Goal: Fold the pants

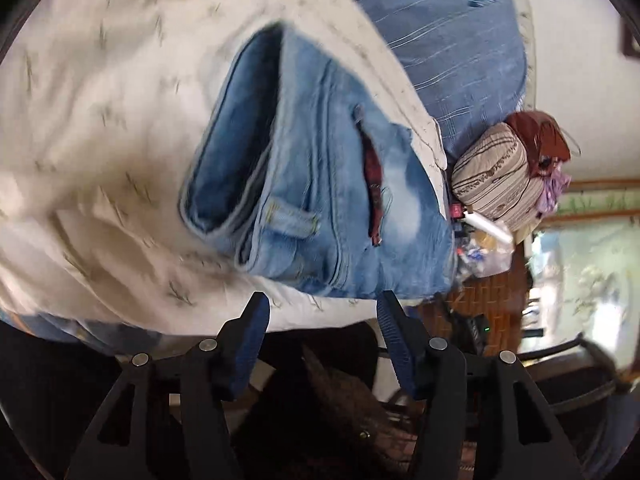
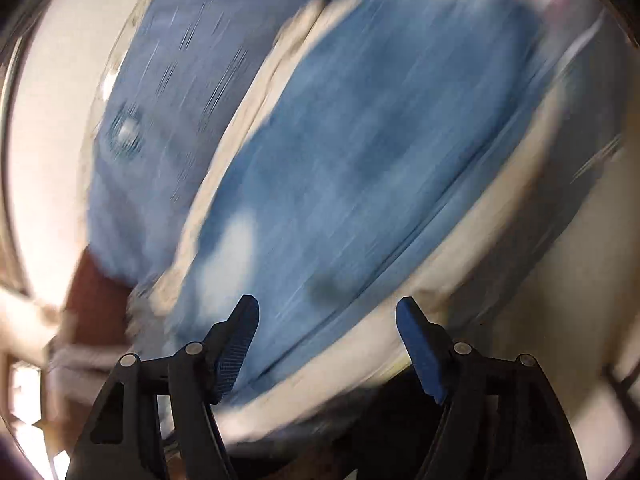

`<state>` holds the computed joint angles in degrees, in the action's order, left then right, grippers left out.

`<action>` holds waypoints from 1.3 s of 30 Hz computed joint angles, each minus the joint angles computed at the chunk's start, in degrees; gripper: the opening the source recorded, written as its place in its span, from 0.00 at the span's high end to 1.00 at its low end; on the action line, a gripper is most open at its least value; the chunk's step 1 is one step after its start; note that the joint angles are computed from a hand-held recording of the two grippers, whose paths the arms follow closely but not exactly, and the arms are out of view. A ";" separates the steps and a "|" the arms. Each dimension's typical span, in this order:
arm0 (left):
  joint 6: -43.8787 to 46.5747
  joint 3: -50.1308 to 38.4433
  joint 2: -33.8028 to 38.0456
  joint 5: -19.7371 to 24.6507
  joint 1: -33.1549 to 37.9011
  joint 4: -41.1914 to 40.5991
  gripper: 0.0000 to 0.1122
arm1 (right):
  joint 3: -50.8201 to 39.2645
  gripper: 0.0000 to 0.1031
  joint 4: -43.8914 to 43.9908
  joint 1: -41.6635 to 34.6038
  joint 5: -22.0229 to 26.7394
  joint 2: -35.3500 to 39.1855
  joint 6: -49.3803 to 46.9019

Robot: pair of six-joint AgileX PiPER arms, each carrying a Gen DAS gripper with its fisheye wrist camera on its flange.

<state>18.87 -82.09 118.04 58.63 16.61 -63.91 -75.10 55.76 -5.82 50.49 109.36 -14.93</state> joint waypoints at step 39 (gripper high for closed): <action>1.01 -13.24 -6.69 5.59 -5.31 28.28 0.56 | 13.10 0.42 8.87 -8.32 -12.32 -8.01 -3.94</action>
<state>19.88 -95.33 111.35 64.22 11.30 -35.63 -62.00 64.63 -14.14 38.17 101.35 -18.87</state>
